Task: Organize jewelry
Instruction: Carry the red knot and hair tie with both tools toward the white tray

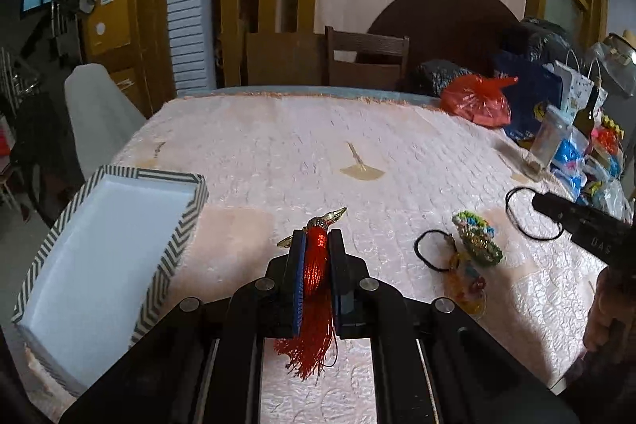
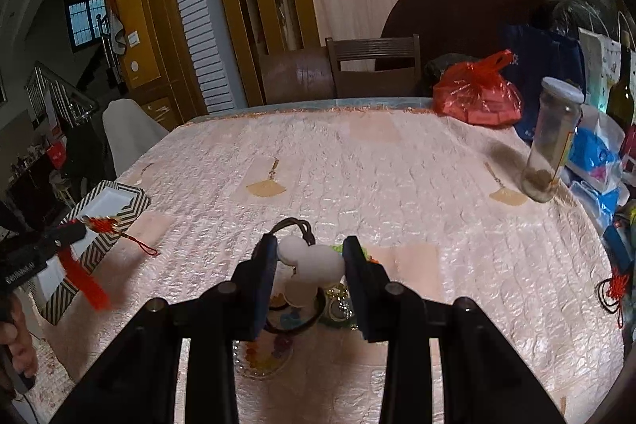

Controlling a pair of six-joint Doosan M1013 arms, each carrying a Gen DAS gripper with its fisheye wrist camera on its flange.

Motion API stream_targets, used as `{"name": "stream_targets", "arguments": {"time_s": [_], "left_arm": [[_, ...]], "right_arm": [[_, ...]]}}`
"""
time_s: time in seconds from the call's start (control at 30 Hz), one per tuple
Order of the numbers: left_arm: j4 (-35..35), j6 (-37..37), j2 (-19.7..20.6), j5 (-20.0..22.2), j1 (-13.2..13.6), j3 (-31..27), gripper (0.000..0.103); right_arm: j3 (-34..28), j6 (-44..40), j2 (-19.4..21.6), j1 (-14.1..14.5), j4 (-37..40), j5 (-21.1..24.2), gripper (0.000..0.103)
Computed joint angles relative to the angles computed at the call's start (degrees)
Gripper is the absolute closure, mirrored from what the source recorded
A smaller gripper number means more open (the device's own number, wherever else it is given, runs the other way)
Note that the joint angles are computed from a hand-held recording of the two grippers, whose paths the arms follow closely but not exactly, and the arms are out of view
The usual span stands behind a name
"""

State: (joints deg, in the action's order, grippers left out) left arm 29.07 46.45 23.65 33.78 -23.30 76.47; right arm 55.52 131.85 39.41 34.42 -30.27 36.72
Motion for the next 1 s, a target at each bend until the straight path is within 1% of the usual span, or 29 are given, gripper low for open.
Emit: {"name": "stream_targets", "arguments": {"time_s": [0.17, 0.33, 0.43, 0.6, 0.67, 0.87, 1.0], "left_arm": [[0.5, -0.6, -0.6, 0.1, 0.6, 0.0, 0.088], [2.8, -3.8, -1.1, 0.9, 1.2, 0.3, 0.088], [2.4, -4.7, -1.6, 0.4, 1.9, 0.7, 0.088], [5.1, -7.5, -2.3, 1.0, 2.7, 1.3, 0.088], [5.1, -7.9, -2.5, 1.0, 3.1, 1.5, 0.088], [7.6, -11.0, -3.6, 1.5, 4.2, 2.6, 0.088], [8.1, -11.8, -4.3, 1.5, 5.2, 3.4, 0.088]], "right_arm": [[-0.6, -0.4, 0.3, 0.4, -0.3, 0.6, 0.068], [-1.6, -0.4, 0.8, 0.8, -1.2, 1.0, 0.068], [-2.5, -0.6, 1.3, 1.1, -1.2, 1.6, 0.068], [-4.7, -2.6, 2.4, 1.6, -0.2, 2.4, 0.068], [-5.5, -3.2, 2.9, 1.8, 0.0, 2.8, 0.068], [-8.7, -6.7, 4.8, 2.2, 3.1, 3.7, 0.068], [-12.5, -10.2, 6.8, 2.4, 6.6, 5.0, 0.068]]}}
